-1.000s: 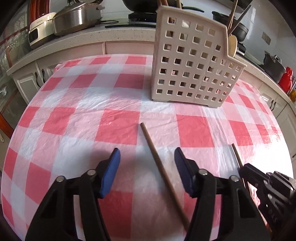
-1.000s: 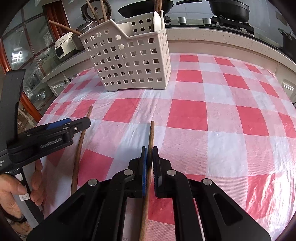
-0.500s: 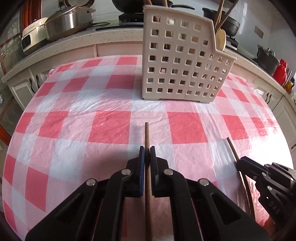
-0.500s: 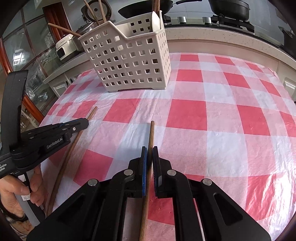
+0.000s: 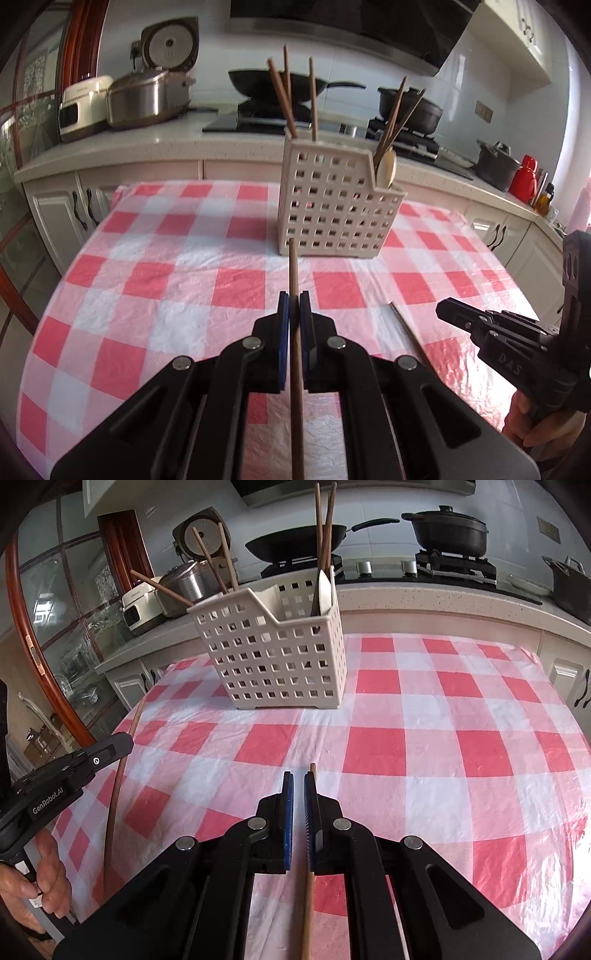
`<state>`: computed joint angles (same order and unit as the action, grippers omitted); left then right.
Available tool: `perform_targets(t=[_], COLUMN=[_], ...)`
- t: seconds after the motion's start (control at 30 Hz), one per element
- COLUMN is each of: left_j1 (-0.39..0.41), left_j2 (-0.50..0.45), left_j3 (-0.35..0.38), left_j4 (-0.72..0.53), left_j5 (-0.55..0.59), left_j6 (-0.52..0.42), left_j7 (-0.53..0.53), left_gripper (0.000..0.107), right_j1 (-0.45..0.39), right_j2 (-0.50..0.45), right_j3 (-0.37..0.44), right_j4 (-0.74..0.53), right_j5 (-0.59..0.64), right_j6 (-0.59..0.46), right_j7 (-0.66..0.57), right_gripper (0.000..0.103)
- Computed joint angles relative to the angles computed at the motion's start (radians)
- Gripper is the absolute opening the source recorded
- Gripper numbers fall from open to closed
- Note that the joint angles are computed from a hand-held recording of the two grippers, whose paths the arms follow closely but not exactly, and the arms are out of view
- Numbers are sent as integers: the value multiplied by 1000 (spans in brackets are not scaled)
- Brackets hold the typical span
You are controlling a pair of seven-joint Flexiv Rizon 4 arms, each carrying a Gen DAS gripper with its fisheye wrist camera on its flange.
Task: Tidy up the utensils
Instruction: 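Lift both held chopsticks upright toward the caddy with both tools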
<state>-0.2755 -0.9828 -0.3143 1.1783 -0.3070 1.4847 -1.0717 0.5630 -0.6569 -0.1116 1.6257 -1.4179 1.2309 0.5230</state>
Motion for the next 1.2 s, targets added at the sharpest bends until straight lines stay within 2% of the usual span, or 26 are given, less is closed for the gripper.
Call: perform_targets(t=[0.07,0.13,0.2,0.33,0.53,0.63,0.7,0.83,0.87,0.9,1.0,1.1,1.2], left_j1=[24,47,41,58,86,90,88,84,86,88,98,114,125], left_j2=[17,28,34,44,46,44,44,42,42,43,46,52,57], left_j3=[-45,-85,-75,-93,-128,-127,-122,-119,-122,-126,-142,-165,-180], left_j4=[41,72,80,108,127,122,121,124,125,129,139,153,164], left_j5=[12,23,25,32,43,39,37,37,38,39,43,50,55], left_j6=[50,76,85,97,118,107,103,101,101,104,114,132,150], left_j7=[26,51,47,51,66,62,60,61,63,65,72,78,74], left_gripper=[6,6,6,5,5,5,5,5,5,5,5,5,5], right_j1=[11,10,7,-20,-21,-6,20,68,74,77,103,150,187], right_j2=[20,31,24,-5,-80,-108,-115,-125,-126,-127,-113,-71,-19], right_j3=[-12,-1,31,48,88,90,66,22,14,8,-42,-144,-236], right_j4=[4,1,-8,1,-56,-86,-97,-119,-122,-122,-95,-33,6], right_j5=[-53,-79,-4,128,381,459,478,522,531,538,520,394,192], right_j6=[-10,-32,-73,-31,-75,-94,-107,-156,-159,-152,-105,0,67], right_j7=[42,31,-79,-108,-364,-451,-481,-553,-565,-572,-519,-353,-160], right_gripper=[7,7,7,14,15,15,21,20,15,6,6,6,6])
